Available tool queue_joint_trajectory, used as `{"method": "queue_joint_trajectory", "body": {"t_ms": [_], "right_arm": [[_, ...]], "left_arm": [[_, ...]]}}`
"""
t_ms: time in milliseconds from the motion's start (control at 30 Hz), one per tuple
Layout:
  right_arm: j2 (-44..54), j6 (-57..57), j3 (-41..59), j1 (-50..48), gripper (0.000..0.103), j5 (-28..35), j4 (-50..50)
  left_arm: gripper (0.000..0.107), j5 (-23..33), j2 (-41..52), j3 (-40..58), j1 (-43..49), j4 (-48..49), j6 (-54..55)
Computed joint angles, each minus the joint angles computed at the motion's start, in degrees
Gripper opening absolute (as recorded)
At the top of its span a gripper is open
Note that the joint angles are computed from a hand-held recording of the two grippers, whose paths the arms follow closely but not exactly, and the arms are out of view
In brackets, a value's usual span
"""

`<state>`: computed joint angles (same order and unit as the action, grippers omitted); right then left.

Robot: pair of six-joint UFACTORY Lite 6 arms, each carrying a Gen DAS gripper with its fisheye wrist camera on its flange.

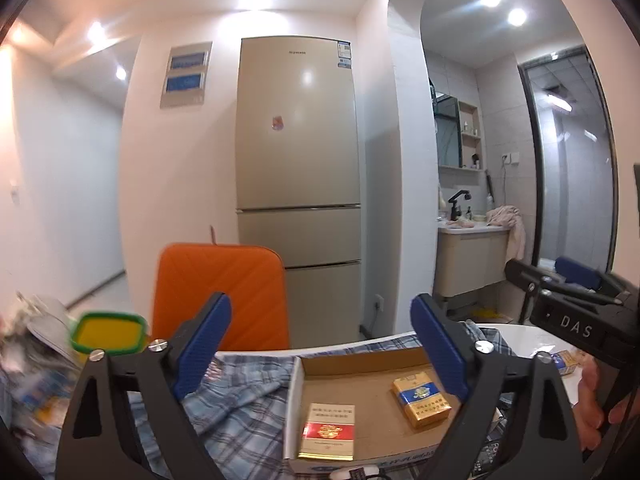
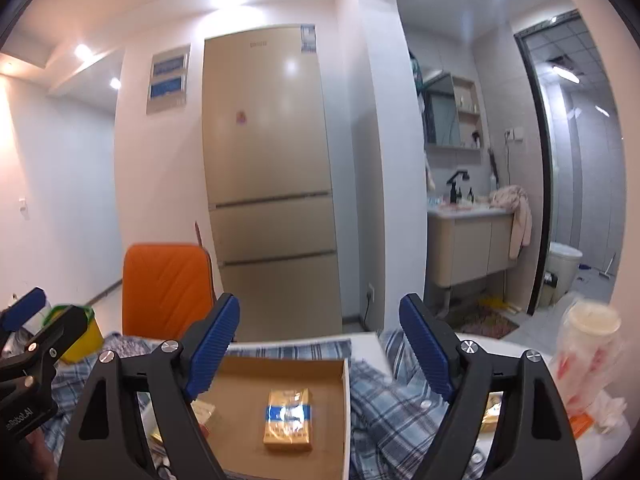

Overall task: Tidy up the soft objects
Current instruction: 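Withdraw both open tools from the box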

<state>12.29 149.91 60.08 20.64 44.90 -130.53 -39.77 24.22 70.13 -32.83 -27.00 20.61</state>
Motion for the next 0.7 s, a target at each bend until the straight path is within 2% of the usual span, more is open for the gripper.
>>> {"method": "queue_joint_trajectory", "body": {"t_ms": [67, 133, 267, 333, 367, 467, 700], "right_arm": [[-3.20, -4.81, -0.66, 1.75, 0.084, 0.90, 4.59], [-5.81, -9.45, -0.52, 2.82, 0.084, -0.34, 8.43], [-12.15, -15.03, -2.83, 6.16, 0.087, -0.36, 11.96], [-15.22, -15.66, -4.98, 8.22, 0.094, 0.29, 11.79], [-16.73, -16.62, -6.13, 9.49, 0.102, 0.88, 12.50], [-21.08, -17.49, -9.91, 13.59, 0.103, 4.23, 13.43], [-28.96, -21.37, -18.03, 22.74, 0.103, 12.29, 19.36]], "left_arm": [[0.103, -1.11, -4.01, -2.90, -1.37, -1.42, 2.20], [0.103, -2.44, -7.66, -6.01, -2.35, -1.94, 2.92], [0.103, 0.04, -13.98, -10.47, -2.97, -3.84, 3.70], [0.103, -1.00, -17.33, -13.69, -3.99, -6.62, 4.78], [0.103, -1.65, -19.46, -16.07, -4.38, -5.64, 4.06], [0.103, -3.49, -24.27, -21.06, -6.19, -8.06, 6.12], [0.103, -1.91, -30.39, -28.58, -6.60, -8.57, 4.79]]}}
